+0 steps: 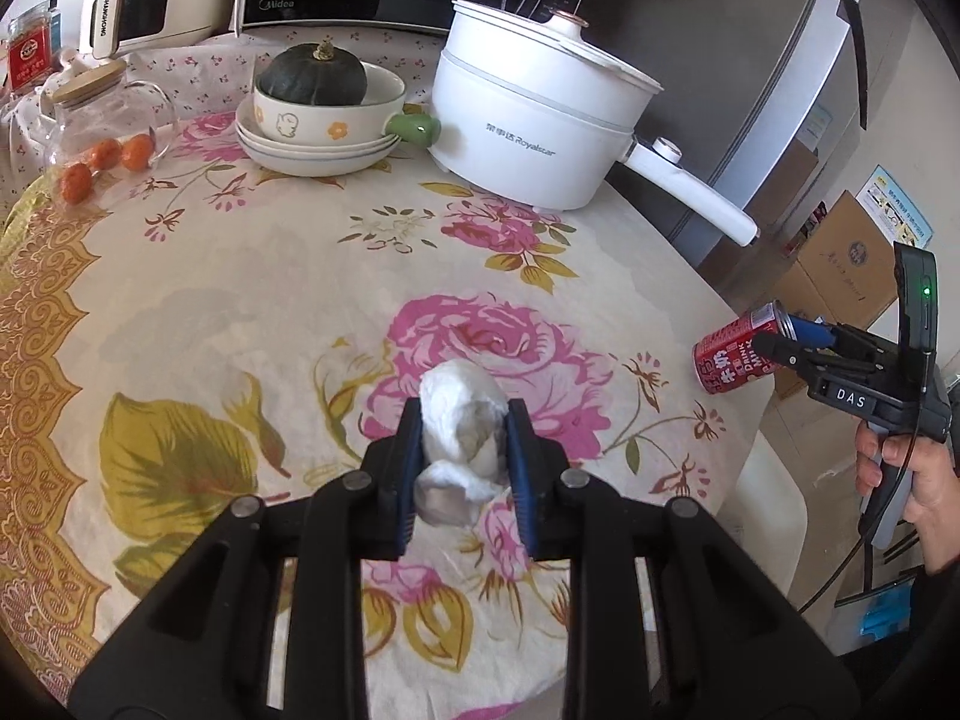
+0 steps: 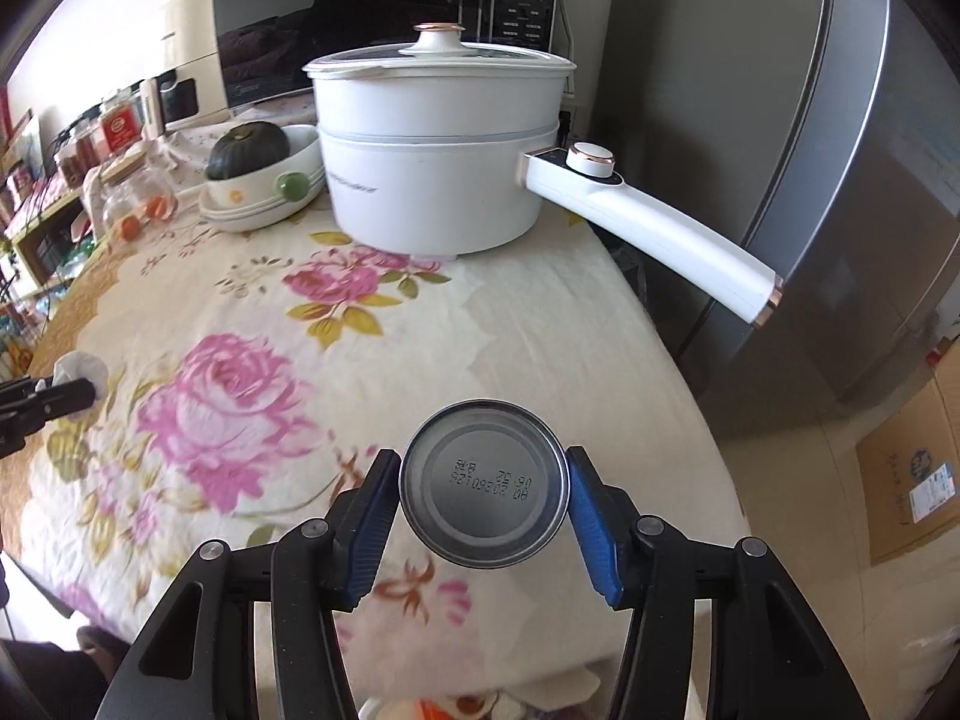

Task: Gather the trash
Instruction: 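Lift the tissue and red can and carry both over the white bin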

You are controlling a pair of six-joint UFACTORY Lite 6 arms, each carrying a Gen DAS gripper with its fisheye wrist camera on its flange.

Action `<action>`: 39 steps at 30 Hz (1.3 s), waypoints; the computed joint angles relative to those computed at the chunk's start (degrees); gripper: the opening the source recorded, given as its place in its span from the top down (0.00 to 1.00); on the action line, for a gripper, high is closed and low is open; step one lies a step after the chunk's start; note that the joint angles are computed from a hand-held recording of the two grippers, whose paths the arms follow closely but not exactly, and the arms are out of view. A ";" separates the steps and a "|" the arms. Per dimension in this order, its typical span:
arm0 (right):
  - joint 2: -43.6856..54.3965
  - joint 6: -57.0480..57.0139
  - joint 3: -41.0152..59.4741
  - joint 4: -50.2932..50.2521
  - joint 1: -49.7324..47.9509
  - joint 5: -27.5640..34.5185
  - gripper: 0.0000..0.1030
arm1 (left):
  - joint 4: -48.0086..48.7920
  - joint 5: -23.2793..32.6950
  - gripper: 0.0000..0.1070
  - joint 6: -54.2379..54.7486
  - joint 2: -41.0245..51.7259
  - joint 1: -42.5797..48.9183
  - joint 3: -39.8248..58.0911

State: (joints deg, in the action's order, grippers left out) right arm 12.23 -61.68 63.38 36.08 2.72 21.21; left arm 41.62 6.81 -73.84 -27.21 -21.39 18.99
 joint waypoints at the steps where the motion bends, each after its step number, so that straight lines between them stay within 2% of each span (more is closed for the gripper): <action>1: -2.12 0.02 -2.01 -0.21 -0.12 0.15 0.46 | -1.08 1.50 0.74 0.03 -1.79 -1.52 -0.57; 4: -7.38 0.49 -6.79 -0.63 -0.29 0.73 0.46 | -3.52 6.53 0.74 -0.76 -7.46 -6.37 -2.07; 10: -19.00 2.37 -15.41 -3.59 -2.86 4.54 0.46 | -0.03 16.08 0.74 -12.56 -16.42 -18.11 -4.37; 18: -30.84 -3.44 -22.54 -2.52 -11.75 13.19 0.46 | 7.01 24.55 0.74 -29.20 -18.20 -32.83 -4.33; 22: -32.55 -6.42 -24.02 -1.73 -16.89 16.01 0.46 | 10.83 24.27 0.74 -35.40 -15.21 -36.71 -3.39; 26: -32.78 -8.11 -25.16 -2.66 -21.23 17.10 0.46 | 16.20 20.11 0.74 -41.57 -9.46 -37.50 -1.14; 32: -31.17 -12.89 -26.48 -3.99 -28.32 16.46 0.46 | 28.51 14.75 0.74 -52.41 5.10 -39.28 6.36; 39: -23.42 -18.55 -22.47 -3.68 -38.37 15.90 0.46 | 40.76 10.01 0.74 -62.77 20.24 -40.46 15.44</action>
